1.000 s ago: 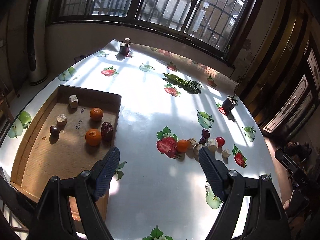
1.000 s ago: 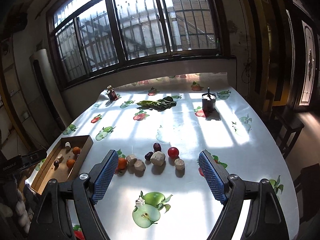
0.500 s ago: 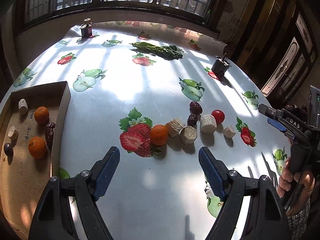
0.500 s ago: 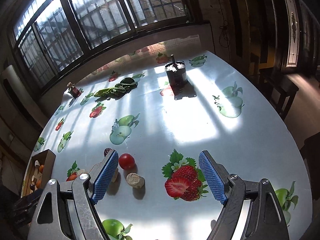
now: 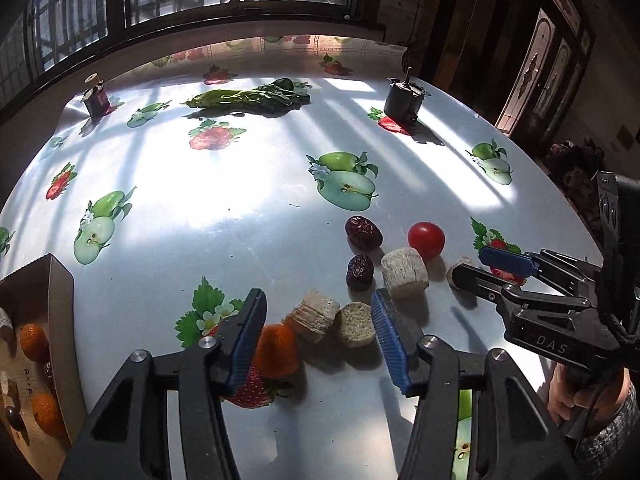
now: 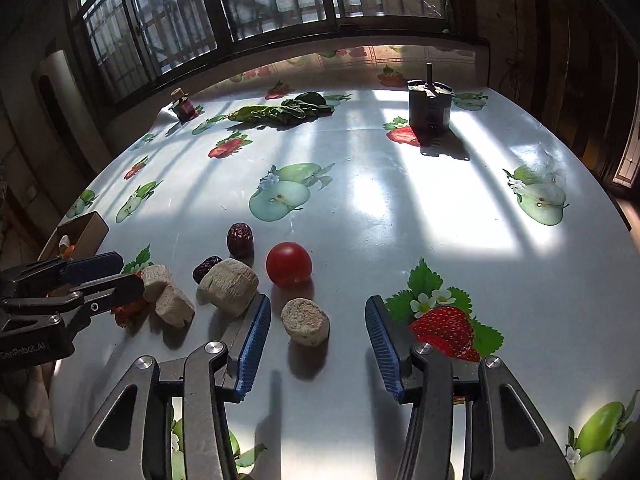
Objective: Organize fruits
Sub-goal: 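Move left tool onto an orange while right tool approaches a beige cake, then grasp a square beige cake with left tool while right tool grasps a round beige cake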
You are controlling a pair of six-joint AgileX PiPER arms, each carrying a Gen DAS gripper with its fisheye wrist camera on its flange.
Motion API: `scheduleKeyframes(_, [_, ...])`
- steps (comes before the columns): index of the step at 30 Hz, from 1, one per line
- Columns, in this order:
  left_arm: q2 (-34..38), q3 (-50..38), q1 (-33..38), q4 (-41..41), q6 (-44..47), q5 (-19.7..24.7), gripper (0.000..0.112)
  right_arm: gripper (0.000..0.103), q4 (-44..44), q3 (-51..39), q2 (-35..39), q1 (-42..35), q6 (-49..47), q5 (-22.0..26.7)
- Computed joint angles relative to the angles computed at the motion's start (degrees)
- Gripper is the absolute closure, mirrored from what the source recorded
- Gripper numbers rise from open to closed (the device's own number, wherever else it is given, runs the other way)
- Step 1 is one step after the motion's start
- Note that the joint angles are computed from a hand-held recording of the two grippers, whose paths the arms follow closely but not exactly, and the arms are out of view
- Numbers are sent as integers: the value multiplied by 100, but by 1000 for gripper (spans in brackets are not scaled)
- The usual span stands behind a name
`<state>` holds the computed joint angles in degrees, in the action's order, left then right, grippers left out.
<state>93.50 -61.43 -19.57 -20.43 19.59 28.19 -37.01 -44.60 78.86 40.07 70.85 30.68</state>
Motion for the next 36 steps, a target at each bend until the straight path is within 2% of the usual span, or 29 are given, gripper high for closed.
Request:
scheduleKeyframes(5, [453,-306,105,-193,369,241,60,50,263,60,87,-175,-175,-234])
scheduleKeyframes(6, [478,-304,198,-502,643,276,61,50,234,66,91,-180,-130,-268])
scheduleKeyframes(8, [494,-314,304,-700,778,347,77,50,172,63,118,-170,-40,-294])
scheduleKeyframes(9, [496,-306,361,-834,897,369,77,50,108,46,140,-143,28,-269])
scheduleKeyframes(11, [503,-282,430,-1026,1070,388,78,50,-20,-3,197,-68,132,-179])
scheduleKeyframes(16, [461,-219,328,-827,952,221,78,50,-314,-112,320,146,344,69])
scheduleKeyframes(19, [466,-216,346,-882,1002,239,77,57,-399,-162,381,230,397,151])
scheduleKeyframes(24, [459,-247,395,-799,984,349,75,60,-436,-229,454,300,349,210])
scheduleKeyframes(28, [399,-212,404,-697,938,386,78,68,-454,-261,492,374,320,255])
scheduleKeyframes(33, [449,-229,402,-680,902,310,77,73,-502,-274,512,463,358,296])
scheduleKeyframes(36, [397,-155,376,-704,949,227,81,76,-504,-245,484,462,395,264])
